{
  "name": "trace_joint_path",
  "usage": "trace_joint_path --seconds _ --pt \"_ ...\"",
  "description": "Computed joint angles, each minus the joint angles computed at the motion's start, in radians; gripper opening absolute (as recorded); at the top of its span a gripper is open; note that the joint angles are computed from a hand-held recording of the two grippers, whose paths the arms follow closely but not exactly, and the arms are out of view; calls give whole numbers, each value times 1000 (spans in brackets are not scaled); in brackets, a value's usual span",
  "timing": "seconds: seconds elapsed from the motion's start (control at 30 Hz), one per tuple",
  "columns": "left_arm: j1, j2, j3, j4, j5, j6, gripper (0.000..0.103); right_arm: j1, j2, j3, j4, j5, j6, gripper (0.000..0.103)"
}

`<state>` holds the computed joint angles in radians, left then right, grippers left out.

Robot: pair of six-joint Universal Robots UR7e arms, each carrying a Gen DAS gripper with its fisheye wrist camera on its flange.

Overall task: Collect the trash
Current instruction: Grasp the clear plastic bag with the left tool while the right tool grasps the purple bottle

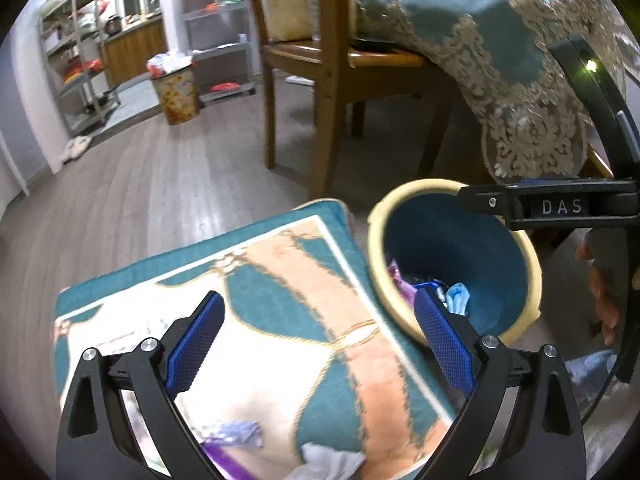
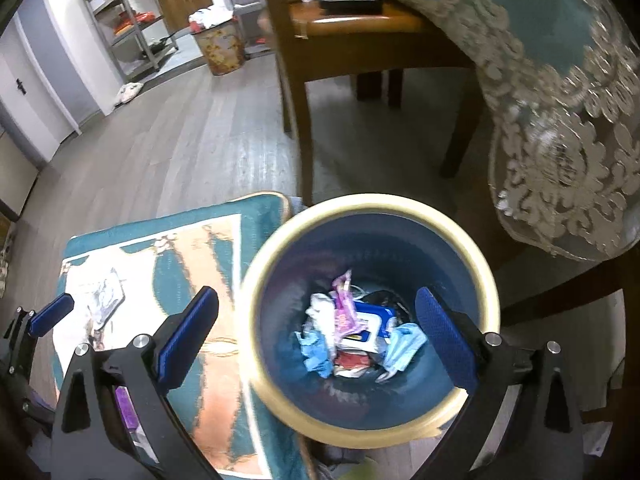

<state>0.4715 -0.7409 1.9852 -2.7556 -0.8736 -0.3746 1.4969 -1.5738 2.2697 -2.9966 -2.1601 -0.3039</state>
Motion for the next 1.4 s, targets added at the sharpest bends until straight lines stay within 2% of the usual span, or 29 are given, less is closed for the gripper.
trace_joint_path --seconds 0.2,0.4,0.5,0.67,0.8,0.97,1.1,1.2,1.23,1.4 --pt "7 -133 92 34 66 -62 95 60 43 14 -32 -6 3 97" --pt "21 -286 180 117 159 -158 95 98 91 38 10 62 106 97" --pt "32 -352 212 197 199 -224 95 135 153 43 42 64 143 97" --pt "55 -442 249 320 238 -319 95 204 242 51 23 34 129 97" --pt "82 -480 260 391 243 -366 95 252 307 60 -13 12 95 97" --pt "127 -515 266 507 255 -444 95 273 371 59 -1 -7 45 94" --pt "176 -530 269 505 223 -509 95 287 411 56 9 -8 2 83" --pt "197 -516 269 512 219 -528 95 288 431 59 27 5 -17 69" --pt "202 -511 271 504 219 -526 95 284 435 59 46 12 -18 61" --pt "240 -465 272 414 174 -489 95 268 452 59 107 39 -3 45"
